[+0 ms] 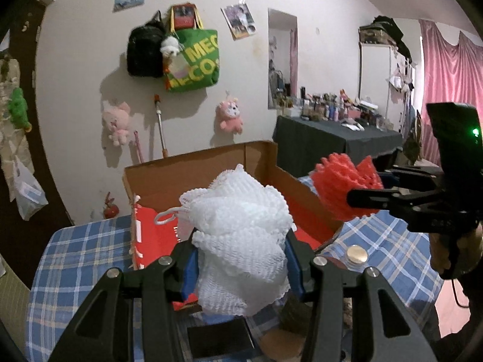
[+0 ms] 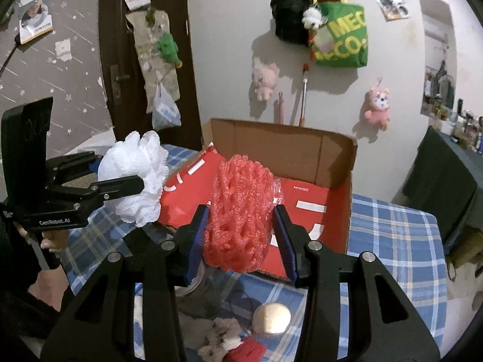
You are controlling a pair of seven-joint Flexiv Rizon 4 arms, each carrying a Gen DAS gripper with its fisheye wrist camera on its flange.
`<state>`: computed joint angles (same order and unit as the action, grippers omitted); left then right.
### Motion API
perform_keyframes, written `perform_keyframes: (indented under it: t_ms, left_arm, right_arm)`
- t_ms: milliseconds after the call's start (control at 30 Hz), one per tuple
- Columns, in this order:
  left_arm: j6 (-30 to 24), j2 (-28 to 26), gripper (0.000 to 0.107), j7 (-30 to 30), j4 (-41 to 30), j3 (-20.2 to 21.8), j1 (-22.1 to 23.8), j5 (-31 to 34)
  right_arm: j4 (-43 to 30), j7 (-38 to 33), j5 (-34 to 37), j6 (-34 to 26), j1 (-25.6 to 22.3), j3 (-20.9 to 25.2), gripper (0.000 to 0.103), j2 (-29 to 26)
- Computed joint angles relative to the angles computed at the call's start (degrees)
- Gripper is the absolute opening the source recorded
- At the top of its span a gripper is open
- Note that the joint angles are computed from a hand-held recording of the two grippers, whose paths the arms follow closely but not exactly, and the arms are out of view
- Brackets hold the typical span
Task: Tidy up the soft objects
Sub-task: 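Carry the white puff and orange net into the red-lined box with both tools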
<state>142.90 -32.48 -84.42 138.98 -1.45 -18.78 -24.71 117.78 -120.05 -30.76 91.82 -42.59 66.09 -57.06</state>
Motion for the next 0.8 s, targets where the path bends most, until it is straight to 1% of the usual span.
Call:
perform_keyframes:
  t_ms: [67, 133, 200, 300, 333, 400, 500, 567, 633, 800]
  left_arm:
    - [-3.3, 0.3, 0.050, 0.8, -1.5, -0.2, 1.9, 1.8]
    - [-5.6, 0.1, 0.050, 2.1, -3.0, 0.2, 2.4, 2.3]
    - [-8.9, -0.2, 0.050, 3.4, -5.0, 0.3, 3.7, 3.4]
    - [-14.5, -0.8, 0.050, 3.0, -8.2, -0.9, 7.6, 7.4]
    - [-15.5, -1.0, 0.051, 2.7, -9.0, -1.0, 8.4, 8.4]
    - [-19.2, -1.9, 0.051, 2.3, -11.7, -1.7, 10.5, 10.4]
    - [-24.9, -3.6, 0.051, 2.5, -16.1, -1.9, 12.2, 11.5]
    - [-29.1, -4.8, 0.051, 3.3, -19.2, -1.0, 12.3, 11.2]
    - [-31.6, -6.2, 0.051, 4.0, -21.9, 0.6, 11.5, 10.4]
    - [-38.4, -9.4, 0.051, 5.0, -28.0, -1.3, 15.2, 11.5]
  right_arm:
    - [-3.2, 0.5, 0.7, -4.2, 1.7, 0.0, 0.042, -0.6]
    - [-7.0, 0.7, 2.2, -8.8, 3.8, 0.2, 0.042, -1.4]
    - [-9.8, 1.0, 3.7, -11.3, 6.3, -0.6, 0.042, -1.4]
    - [-15.2, 1.4, 5.8, -16.0, 10.4, -2.1, 0.042, -2.3]
    - [-16.7, 1.5, 6.6, -17.3, 11.6, -2.5, 0.042, -2.5]
    - [-20.8, 2.3, 7.7, -20.3, 15.2, -4.3, 0.042, -3.0]
    - [-26.4, 3.6, 9.2, -23.7, 20.3, -7.5, 0.042, -3.4]
    - [-30.0, 4.7, 9.9, -25.8, 23.8, -9.9, 0.042, -3.6]
    - [-33.8, 5.8, 10.6, -28.2, 27.2, -12.5, 0.042, -4.0]
    - [-42.3, 8.4, 12.8, -34.2, 34.0, -17.7, 0.042, -5.3]
